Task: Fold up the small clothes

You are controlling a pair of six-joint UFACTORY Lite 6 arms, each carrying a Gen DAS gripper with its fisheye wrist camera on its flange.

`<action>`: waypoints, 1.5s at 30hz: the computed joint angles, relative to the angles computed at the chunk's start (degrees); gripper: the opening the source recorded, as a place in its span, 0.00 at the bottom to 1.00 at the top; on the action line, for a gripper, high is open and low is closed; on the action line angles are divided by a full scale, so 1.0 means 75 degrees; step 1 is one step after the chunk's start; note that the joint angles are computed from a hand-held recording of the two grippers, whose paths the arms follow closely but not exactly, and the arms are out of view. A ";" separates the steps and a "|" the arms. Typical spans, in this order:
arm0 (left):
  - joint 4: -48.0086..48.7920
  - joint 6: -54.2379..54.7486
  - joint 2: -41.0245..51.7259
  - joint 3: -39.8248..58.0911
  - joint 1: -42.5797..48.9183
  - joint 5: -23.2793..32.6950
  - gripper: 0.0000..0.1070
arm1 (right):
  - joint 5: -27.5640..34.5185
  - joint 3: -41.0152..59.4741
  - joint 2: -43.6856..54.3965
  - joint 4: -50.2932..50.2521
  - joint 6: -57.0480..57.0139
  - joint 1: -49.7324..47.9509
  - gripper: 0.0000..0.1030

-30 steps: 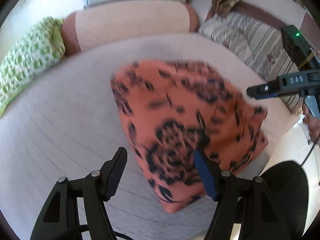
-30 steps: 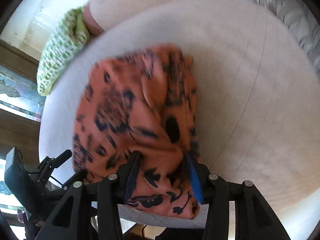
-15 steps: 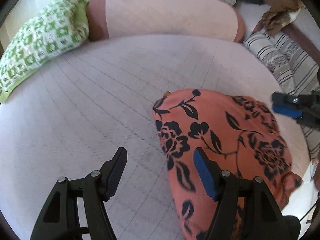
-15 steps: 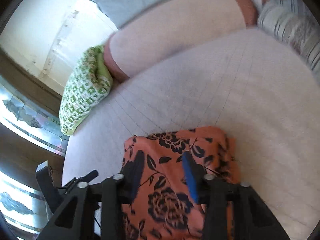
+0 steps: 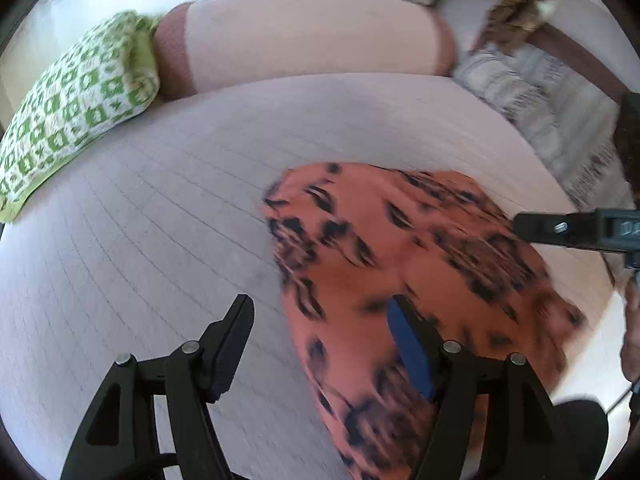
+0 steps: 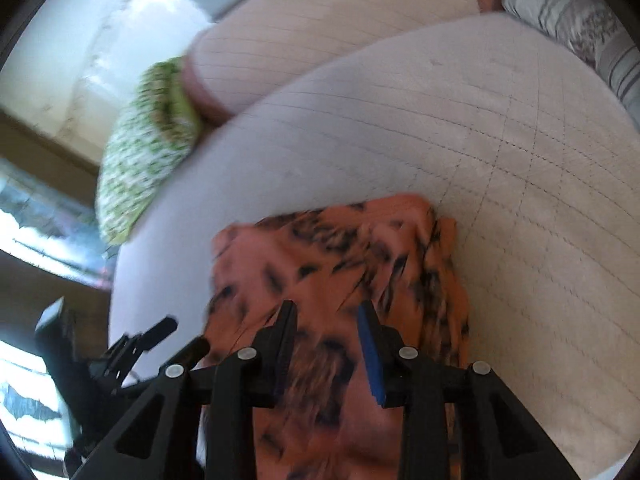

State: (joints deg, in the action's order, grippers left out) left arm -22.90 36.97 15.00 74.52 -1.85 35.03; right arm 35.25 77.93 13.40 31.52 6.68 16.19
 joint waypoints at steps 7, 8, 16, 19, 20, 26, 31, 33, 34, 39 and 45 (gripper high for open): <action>0.2106 -0.1428 -0.1607 -0.2627 -0.0862 -0.1277 0.66 | -0.0578 -0.1719 -0.0733 -0.1773 0.1973 0.1497 0.35; 0.2178 -0.1524 -0.1740 -0.2543 -0.0864 -0.0950 0.66 | -0.0268 -0.1567 -0.0797 -0.2035 0.2275 0.1588 0.35; 0.3349 -0.2703 -0.3520 -0.3622 -0.1007 -0.1004 0.66 | -0.0214 -0.2703 -0.2502 -0.1369 0.2596 0.1304 0.56; 0.3865 -0.3190 -0.3440 -0.3892 -0.1031 -0.1193 0.66 | -0.0231 -0.3021 -0.2060 -0.0725 0.2065 0.1390 0.60; 0.3852 -0.3113 -0.3581 -0.4059 -0.0921 -0.1180 0.66 | -0.0542 -0.3175 -0.2089 -0.0952 0.2305 0.1536 0.60; 0.3402 -0.2498 -0.3817 -0.4229 -0.0527 -0.1321 0.66 | -0.0309 -0.2829 -0.2134 -0.1818 0.3290 0.1778 0.60; 0.3149 -0.2187 -0.4123 -0.4083 -0.0381 -0.1202 0.66 | -0.0420 -0.3178 -0.2995 -0.1932 0.3648 0.1739 0.60; 0.3185 -0.2247 -0.4274 -0.4047 -0.0413 -0.1143 0.66 | -0.0285 -0.3163 -0.3258 -0.2069 0.3704 0.1707 0.60; 0.3239 -0.2309 -0.4358 -0.4027 -0.0454 -0.1137 0.66 | -0.0249 -0.3103 -0.3293 -0.2076 0.3729 0.1732 0.60; 0.3131 -0.2281 -0.4442 -0.3853 -0.0562 -0.1009 0.66 | -0.0469 -0.2849 -0.3200 -0.2303 0.4098 0.2044 0.60; 0.3590 -0.2770 -0.4284 -0.3805 -0.0817 -0.1095 0.66 | -0.0931 -0.2942 -0.3095 -0.2280 0.4187 0.2105 0.60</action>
State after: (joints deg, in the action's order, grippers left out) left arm 4.03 16.19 -17.13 45.98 -7.97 26.82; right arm 28.27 55.86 -9.82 14.41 38.09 31.98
